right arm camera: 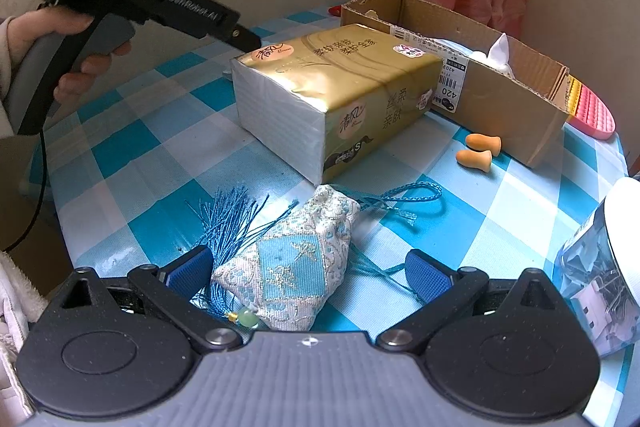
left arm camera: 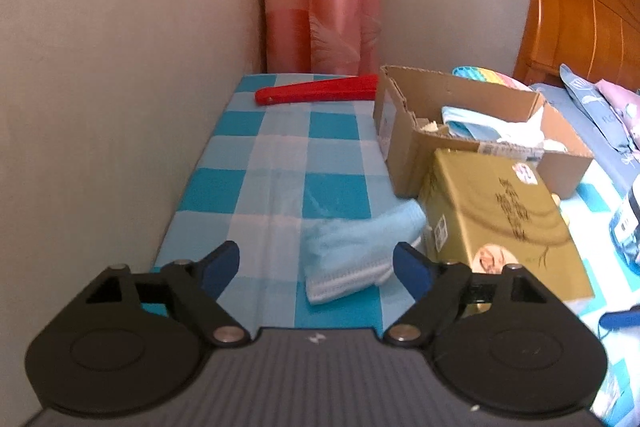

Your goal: Organize soft objects

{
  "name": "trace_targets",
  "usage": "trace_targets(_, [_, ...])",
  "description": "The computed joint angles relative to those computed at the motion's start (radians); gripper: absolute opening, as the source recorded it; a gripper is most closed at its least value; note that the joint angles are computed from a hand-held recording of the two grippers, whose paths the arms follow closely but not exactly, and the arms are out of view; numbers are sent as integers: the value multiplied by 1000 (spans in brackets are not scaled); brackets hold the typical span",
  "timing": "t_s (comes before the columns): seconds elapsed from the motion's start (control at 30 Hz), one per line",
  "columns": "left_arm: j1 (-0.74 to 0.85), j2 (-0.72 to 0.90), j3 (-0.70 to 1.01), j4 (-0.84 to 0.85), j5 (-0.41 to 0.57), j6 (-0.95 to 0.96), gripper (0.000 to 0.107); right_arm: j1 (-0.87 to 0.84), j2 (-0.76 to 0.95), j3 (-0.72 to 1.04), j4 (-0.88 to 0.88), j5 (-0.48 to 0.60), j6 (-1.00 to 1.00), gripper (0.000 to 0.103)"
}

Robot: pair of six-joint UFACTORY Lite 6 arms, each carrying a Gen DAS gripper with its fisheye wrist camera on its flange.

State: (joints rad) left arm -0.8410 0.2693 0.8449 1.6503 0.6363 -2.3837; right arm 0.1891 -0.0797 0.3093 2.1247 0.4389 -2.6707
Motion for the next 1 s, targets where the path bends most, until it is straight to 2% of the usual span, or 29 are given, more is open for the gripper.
trace_targets(0.1, [37,24,45,-37,-36,12,84,-3,2,-2,7,7,-10,103])
trace_targets(0.27, [100,26,53,35,-134,-102,83,-16,2,-10,8,25,-27,103])
trace_targets(0.43, [61,8,54,-48,-66,9,83,-19,5,-9,6,30,-30,103])
trace_targets(0.6, [48,-46,25,-126,-65,97,88,-40,3,-23,1,57,-50,103])
trace_targets(0.77, [103,-67,93,-347,-130,303,88,-69,8,-35,-8,96,-79,103])
trace_targets(0.9, [142,5,237,-631,-142,601,88,-88,13,-41,-19,119,-94,103])
trace_targets(1.0, [183,57,310,-789,-196,705,88,-105,17,-47,-33,141,-107,103])
